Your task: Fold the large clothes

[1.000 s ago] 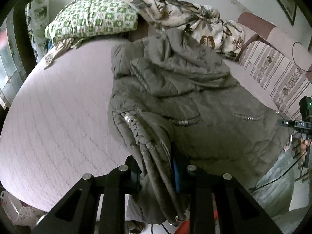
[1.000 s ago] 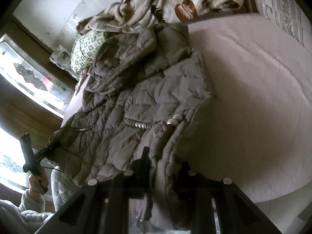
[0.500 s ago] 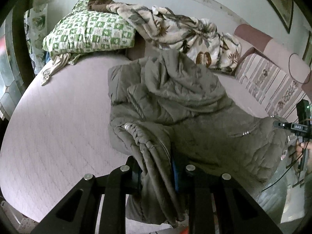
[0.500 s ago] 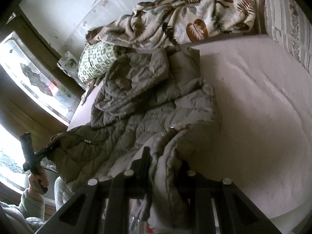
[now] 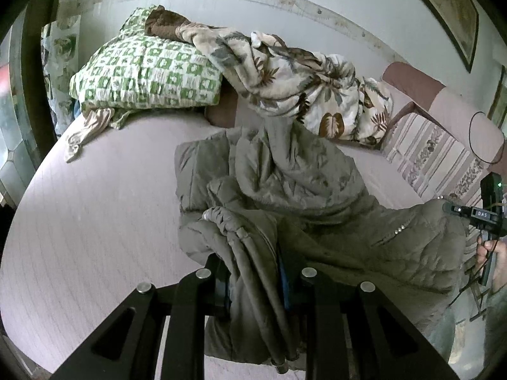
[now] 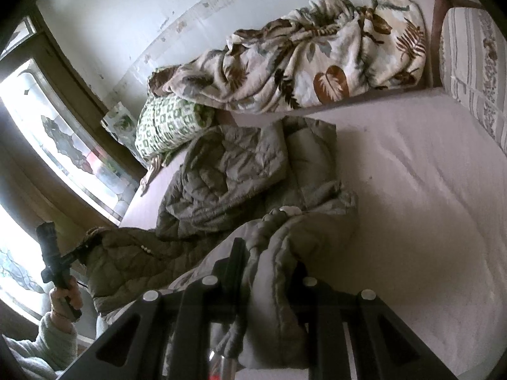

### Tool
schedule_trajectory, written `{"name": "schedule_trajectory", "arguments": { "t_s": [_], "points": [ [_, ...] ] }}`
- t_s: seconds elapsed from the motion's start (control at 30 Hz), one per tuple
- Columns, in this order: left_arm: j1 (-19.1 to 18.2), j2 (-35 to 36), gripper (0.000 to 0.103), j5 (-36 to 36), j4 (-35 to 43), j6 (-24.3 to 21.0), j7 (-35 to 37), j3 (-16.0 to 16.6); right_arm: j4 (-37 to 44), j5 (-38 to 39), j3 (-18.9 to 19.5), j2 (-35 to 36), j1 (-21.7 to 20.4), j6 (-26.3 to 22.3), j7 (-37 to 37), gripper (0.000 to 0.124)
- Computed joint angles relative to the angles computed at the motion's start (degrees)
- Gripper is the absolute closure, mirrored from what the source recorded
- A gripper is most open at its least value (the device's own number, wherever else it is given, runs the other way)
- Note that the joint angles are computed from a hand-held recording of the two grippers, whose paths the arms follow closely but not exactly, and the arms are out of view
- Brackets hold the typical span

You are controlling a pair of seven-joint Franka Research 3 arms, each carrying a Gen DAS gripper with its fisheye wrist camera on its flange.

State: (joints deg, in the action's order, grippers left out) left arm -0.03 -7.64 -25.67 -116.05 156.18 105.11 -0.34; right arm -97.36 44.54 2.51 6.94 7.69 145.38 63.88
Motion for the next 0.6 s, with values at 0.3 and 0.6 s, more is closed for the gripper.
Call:
{"name": "schedule_trajectory", "arguments": {
  "t_s": [0.3, 0.6],
  "points": [
    [2.79, 7.86, 0.080, -2.64, 11.54, -2.45, -0.90, -1.26, 12.32, 1.12, 0.51, 7.40, -1.58, -2.52, 5.45, 0.104],
    [7.47, 21.58, 0.080, 3.69, 29.93, -5.76, -11.31, -5.10, 34.65, -7.11, 1.65, 21.69, -2.52, -6.47, 16.53, 0.105]
  ]
}}
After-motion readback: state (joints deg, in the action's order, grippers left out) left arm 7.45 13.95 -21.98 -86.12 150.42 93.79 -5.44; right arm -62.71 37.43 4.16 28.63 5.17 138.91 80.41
